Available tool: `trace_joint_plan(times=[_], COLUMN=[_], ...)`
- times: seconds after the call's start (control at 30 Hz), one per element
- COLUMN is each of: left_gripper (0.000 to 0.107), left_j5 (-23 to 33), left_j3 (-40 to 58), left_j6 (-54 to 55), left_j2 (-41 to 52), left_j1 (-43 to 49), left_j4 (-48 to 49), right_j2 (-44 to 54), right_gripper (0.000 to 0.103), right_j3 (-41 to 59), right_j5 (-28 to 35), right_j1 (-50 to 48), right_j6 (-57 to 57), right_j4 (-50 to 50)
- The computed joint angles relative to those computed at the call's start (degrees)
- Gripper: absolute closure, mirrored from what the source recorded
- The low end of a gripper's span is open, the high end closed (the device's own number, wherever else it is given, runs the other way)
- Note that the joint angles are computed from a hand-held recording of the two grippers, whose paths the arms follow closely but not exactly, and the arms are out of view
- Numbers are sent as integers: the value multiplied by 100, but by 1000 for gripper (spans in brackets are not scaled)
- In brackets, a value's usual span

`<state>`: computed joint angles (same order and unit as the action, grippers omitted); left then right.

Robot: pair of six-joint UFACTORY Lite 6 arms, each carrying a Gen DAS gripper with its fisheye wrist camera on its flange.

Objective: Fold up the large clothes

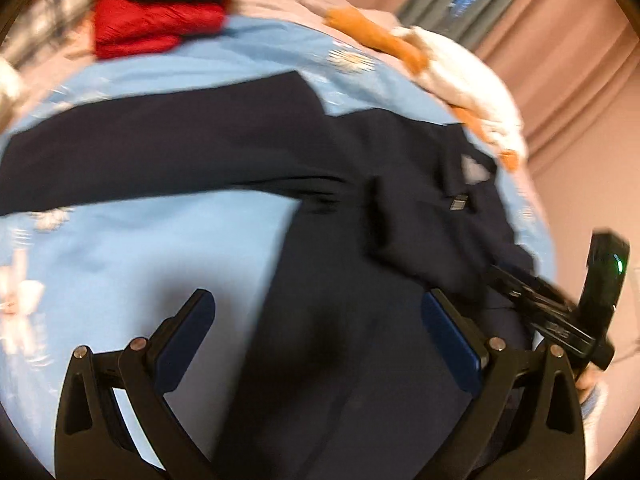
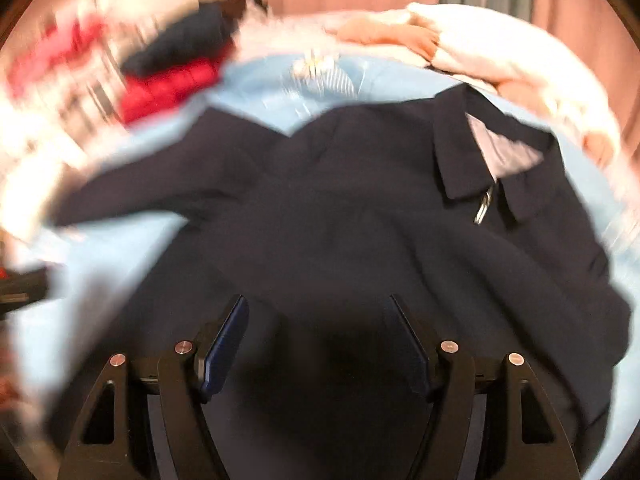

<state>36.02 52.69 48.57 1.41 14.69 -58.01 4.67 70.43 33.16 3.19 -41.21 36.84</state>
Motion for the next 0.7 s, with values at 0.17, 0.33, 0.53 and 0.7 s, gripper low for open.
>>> trace_joint_plan(times=[0.17,0.33,0.53,0.7], left_gripper=[4,5,6,16], left_j5=[894,1522,1834,1894], left_j3=[908,2557,4793,5666], left_j6=[-57,-584,-1708,-2265], left_j2=[1057,2656,4405,5237], left_j1=[-275,-717,-1024,-1121], left_j4=[-724,-1229,-1056,-868], right_j2=[-364,141,190,411], right_gripper=[23,23,23,23], right_j3=[-414,-402,-632,-584], right_j5=[537,1319,1500,1490], right_j1=[-1913,-3221,-3651,-3599], right_j6=[-970,-1230,-1503,-1687], right_j4=[1391,2273,2795,2991])
